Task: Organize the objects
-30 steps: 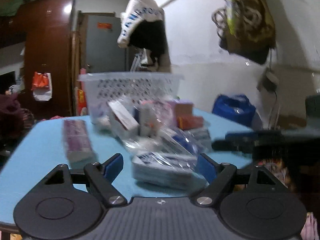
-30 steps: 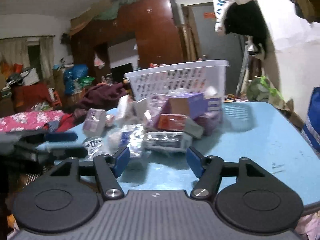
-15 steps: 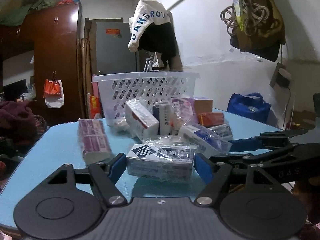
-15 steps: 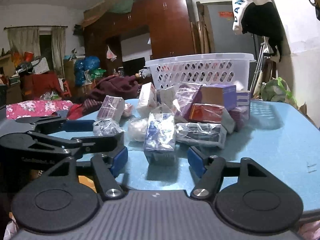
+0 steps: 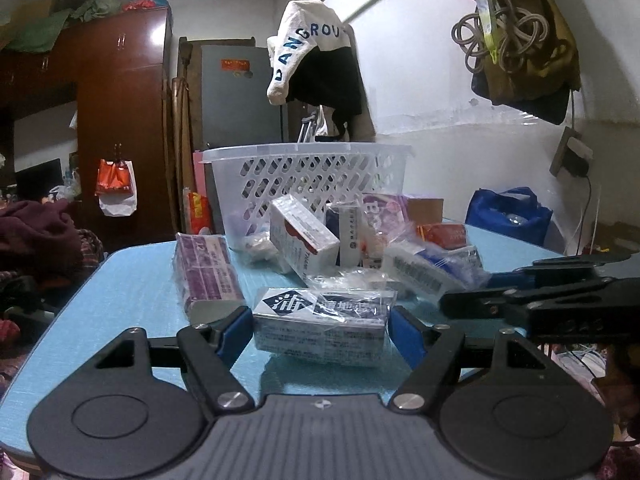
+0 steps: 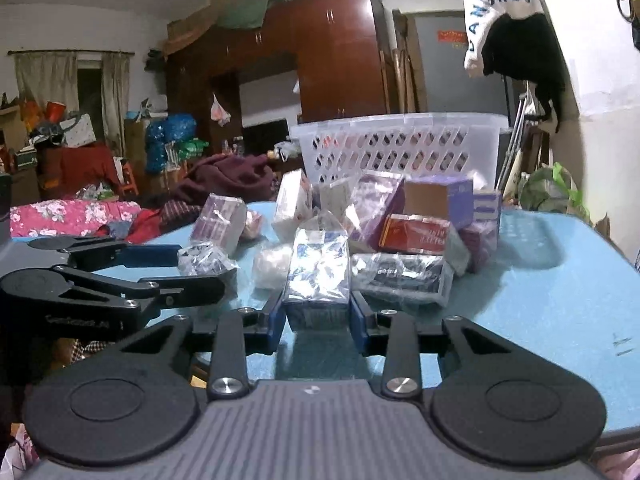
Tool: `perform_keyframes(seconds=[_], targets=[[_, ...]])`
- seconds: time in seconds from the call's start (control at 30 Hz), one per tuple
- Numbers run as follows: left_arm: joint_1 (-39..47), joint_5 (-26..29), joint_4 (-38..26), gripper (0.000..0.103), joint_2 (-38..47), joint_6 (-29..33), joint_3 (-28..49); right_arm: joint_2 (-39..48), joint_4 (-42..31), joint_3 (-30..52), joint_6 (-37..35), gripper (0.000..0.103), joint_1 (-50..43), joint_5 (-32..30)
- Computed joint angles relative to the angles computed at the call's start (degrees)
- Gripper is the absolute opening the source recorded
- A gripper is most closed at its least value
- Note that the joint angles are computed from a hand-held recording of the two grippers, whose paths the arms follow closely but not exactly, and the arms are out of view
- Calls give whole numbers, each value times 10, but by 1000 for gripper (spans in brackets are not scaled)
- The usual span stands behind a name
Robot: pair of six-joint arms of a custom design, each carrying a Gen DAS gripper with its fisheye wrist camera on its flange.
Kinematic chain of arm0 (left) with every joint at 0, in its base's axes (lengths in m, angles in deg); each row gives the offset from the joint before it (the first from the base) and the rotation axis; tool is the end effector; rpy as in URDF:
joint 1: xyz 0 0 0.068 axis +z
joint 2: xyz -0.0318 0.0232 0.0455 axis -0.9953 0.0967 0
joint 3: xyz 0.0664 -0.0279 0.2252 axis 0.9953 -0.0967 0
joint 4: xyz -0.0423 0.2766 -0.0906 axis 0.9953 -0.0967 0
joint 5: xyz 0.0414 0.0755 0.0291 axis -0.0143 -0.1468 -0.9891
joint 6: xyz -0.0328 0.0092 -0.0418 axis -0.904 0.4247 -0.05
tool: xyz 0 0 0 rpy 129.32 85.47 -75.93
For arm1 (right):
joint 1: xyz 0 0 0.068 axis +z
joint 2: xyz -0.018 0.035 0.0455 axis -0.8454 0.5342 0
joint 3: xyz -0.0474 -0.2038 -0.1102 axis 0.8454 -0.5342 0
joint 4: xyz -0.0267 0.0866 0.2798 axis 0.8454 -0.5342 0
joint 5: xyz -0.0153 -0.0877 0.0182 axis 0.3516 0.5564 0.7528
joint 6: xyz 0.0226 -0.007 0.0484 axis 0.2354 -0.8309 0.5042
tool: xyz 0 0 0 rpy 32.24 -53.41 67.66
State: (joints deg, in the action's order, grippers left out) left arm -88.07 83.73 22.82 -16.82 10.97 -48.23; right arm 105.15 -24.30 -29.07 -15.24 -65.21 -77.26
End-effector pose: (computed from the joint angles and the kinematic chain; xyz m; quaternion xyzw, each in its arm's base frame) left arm 0.2216 -0.0223 0.0723 0.1402 0.7894 -0.0800 0.5923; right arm 0.2218 -0.0075 0.0612 -0.1840 0.7747 0.1877 0.5751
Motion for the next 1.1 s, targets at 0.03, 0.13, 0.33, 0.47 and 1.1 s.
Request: perform_keyframes(seconds=[0.03,0.13,0.33,0.47,1.1], targets=[[4,4,3,77,-3,-1,-3,-6,6,-5,1,37,-8,-10],[8,9,-5,77,-25,-3,-10,-21,15,-13,3,37,-37,-48],[39,41,-24,77,-66,-21,-18,-24,52,-13,34,37,-95,-118],[53,57,-38,77,-97,-34,-19,-43,56,-11,55,37,-120,-136],[-5,17,-382,77,336,-107,694,209,-274,529,-39,36,28,97]])
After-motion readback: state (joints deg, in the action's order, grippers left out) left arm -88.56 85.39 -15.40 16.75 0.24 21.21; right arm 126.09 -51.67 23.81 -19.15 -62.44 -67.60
